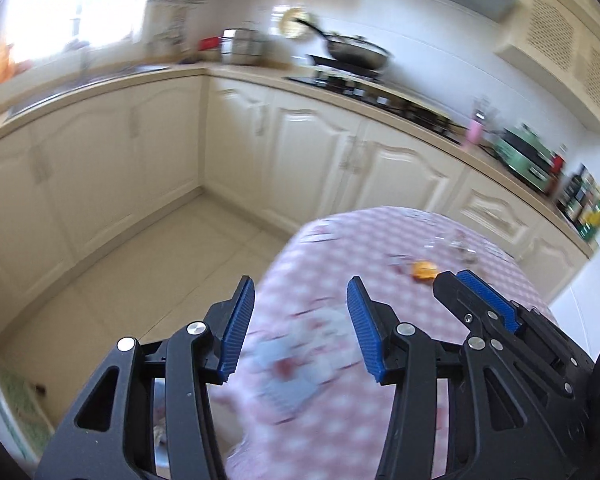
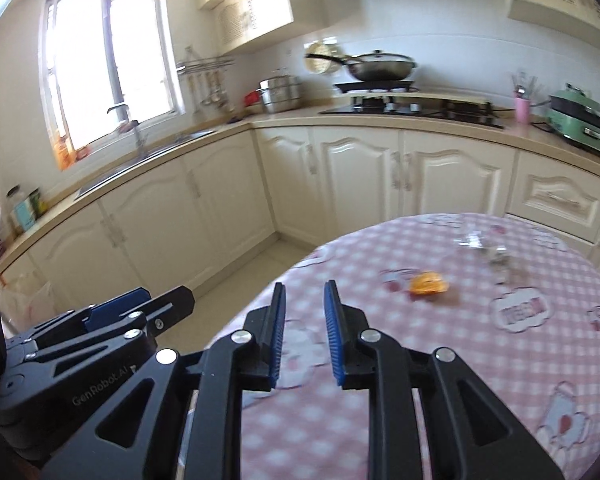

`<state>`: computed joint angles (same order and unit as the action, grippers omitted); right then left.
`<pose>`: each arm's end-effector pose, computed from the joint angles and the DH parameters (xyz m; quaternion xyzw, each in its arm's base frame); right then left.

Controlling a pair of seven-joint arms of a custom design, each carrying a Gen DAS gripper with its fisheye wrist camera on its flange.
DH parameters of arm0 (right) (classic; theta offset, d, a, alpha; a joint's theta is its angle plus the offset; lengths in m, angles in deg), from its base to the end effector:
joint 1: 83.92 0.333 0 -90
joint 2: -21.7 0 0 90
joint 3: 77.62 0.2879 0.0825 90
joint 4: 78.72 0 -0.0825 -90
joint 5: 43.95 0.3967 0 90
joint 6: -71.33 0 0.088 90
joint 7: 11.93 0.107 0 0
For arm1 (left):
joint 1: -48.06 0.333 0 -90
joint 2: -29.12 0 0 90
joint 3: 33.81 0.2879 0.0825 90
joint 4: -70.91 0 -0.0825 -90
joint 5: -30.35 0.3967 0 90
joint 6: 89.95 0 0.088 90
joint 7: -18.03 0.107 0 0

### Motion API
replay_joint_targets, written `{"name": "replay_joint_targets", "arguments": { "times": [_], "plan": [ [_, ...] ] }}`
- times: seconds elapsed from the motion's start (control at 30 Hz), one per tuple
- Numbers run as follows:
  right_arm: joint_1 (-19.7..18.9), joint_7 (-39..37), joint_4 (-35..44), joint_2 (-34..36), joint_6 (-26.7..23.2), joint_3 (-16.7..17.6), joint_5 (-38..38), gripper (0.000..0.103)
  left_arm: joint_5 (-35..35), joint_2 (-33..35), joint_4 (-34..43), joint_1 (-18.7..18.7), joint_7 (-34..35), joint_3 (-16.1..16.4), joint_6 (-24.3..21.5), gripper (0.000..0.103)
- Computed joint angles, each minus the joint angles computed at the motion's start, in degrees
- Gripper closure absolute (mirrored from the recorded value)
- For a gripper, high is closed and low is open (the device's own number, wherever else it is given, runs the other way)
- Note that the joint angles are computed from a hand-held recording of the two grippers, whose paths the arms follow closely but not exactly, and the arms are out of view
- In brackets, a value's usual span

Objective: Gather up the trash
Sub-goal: 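Move both tools back toward the table, then grasp the orange peel with the left gripper while the right grasps the clear plastic wrapper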

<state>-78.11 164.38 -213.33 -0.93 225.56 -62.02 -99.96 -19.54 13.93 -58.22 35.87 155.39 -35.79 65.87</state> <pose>0.4515 0.2159 0.5147 -0.4989 0.7190 -0.3364 0.3477 0.5223 -0.1042 0.5143 -0.4961 0.7490 -0.4141 0.1461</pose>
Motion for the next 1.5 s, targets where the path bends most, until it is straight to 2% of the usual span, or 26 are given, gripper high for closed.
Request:
{"name": "replay_joint_targets", "arguments": {
  "times": [0.1, 0.2, 0.4, 0.57, 0.7, 0.8, 0.87, 0.9, 0.93, 1.0, 1.17, 1.3, 1.4, 1.5],
  "plan": [
    [-1.63, -0.95, -4.73, -4.95, 0.06, -2.29, 0.84, 0.083, 0.25, 1.27, 1.46, -1.79, 0.12, -1.93, 0.01, 0.057],
    [-4.28, -2.39, -8.15, -7.9, 1.03, -3.17, 1.87, 0.083, 0.78, 3.54, 3.35, -3.36, -0.05, -3.79, 0.77, 0.057],
    [-9.38, -6.12, -11.41, -9.03, 2.25, -4.04, 4.74, 0.079, 3.39, 10.17, 8.21, -4.32, -0.96, -7.22, 0.84, 0.056],
    [-13.57, -7.87, -12.65, -7.73, 4.0, -4.35, 5.61, 0.07, 10.8, 17.03, 13.25, -3.62, -5.78, -10.28, -0.08, 0.055],
    [-15.92, -9.17, -12.25, -5.75, 4.92, -4.78, 5.61, 0.061, 16.8, 21.21, 16.39, -2.83, -10.03, -12.09, -0.6, 0.055],
    [-16.76, -10.29, -11.32, -3.7, 5.47, -5.38, 5.61, 0.058, 22.41, 24.0, 18.7, -2.83, -14.66, -12.78, -0.64, 0.055],
    [-16.84, -10.85, -10.6, -2.6, 5.42, -5.58, 5.52, 0.057, 27.95, 25.75, 20.38, -3.17, -19.13, -12.57, -1.44, 0.056],
    [-16.67, -11.29, -10.25, -2.03, 5.46, -5.86, 5.67, 0.055, 29.35, 26.11, 20.58, -3.0, -20.3, -12.71, -1.35, 0.064],
    [-16.52, -11.84, -9.73, -1.14, 5.78, -6.25, 5.83, 0.054, 29.84, 26.23, 20.41, -2.65, -20.17, -13.12, -0.3, 0.064],
    [-16.3, -12.12, -8.94, -0.24, 5.63, -6.38, 5.68, 0.052, 27.4, 26.22, 20.85, -1.02, -18.59, -14.31, -1.33, 0.065],
    [-15.19, -12.62, -4.87, 3.7, 4.16, -6.4, 2.79, 0.048, 24.39, 25.19, 20.59, 0.94, -19.07, -14.43, 0.53, 0.065],
    [-12.17, -15.26, -0.74, 7.66, 1.3, -8.22, 2.81, 0.048, 22.93, 24.6, 20.7, 1.88, -18.52, -14.08, 1.5, 0.065],
    [-10.35, -14.89, 2.56, 10.28, -2.93, -8.96, 1.36, 0.048, 22.27, 24.07, 20.43, 2.4, -17.54, -13.86, 2.08, 0.065],
    [-8.17, -16.51, 4.41, 12.18, -4.53, -10.95, 2.83, 0.048, 20.32, 23.42, 19.96, 3.01, -15.73, -13.94, 2.45, 0.065]
  ]
}}
